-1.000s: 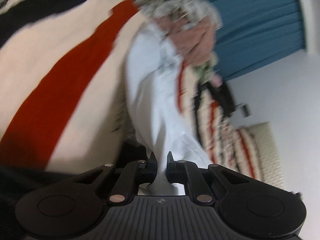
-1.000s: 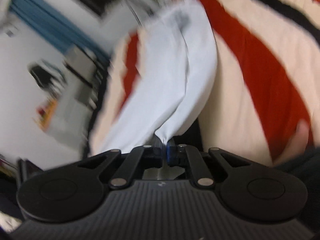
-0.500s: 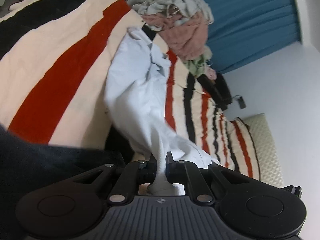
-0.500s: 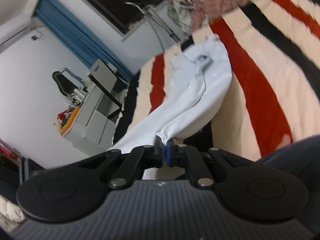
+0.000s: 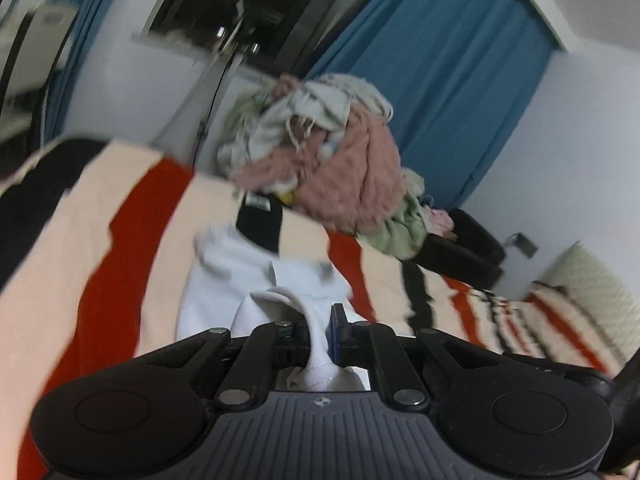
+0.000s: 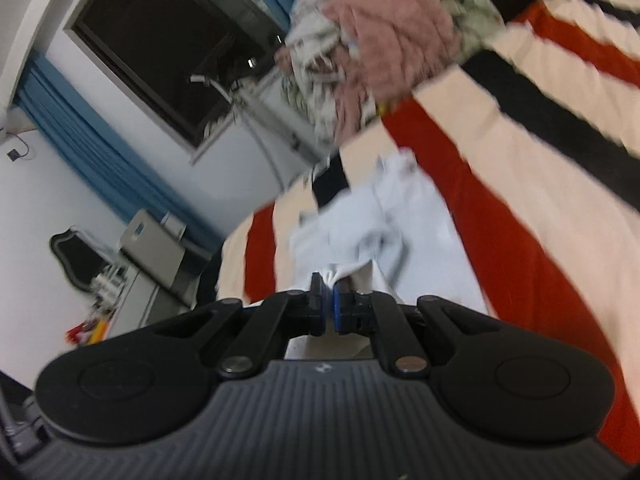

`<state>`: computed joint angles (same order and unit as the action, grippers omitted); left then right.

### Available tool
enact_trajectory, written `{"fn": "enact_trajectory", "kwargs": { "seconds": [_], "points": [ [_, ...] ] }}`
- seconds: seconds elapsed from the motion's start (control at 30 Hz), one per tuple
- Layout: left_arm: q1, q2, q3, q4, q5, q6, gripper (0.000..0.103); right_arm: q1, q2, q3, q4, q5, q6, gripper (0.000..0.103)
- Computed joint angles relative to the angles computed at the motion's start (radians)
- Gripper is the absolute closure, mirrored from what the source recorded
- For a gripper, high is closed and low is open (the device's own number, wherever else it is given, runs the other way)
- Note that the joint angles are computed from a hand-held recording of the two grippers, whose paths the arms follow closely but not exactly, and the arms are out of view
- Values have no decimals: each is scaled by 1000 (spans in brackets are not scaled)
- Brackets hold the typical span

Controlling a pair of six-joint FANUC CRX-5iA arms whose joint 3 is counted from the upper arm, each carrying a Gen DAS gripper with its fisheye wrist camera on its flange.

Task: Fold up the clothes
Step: 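Lift the hem end with both tools and fold it toward the collar, then open both tools and lift them off the folded shirt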

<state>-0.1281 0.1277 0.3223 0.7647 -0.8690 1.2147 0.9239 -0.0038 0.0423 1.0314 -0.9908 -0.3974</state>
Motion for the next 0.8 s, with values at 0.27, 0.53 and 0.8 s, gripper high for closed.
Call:
{"fn": "enact_trajectory", "kwargs": {
  "seconds": [0.27, 0.53, 0.8],
  "points": [
    [-57, 224, 166, -127, 32, -8, 94, -152, 112, -49, 105, 117, 154, 96],
    [-59, 331, 236, -215, 5, 27, 88, -178, 211, 31, -63, 98, 358, 95],
    [-64, 265, 202, -256, 9, -19, 29, -148, 199, 56, -56, 36, 376, 54]
  ]
}}
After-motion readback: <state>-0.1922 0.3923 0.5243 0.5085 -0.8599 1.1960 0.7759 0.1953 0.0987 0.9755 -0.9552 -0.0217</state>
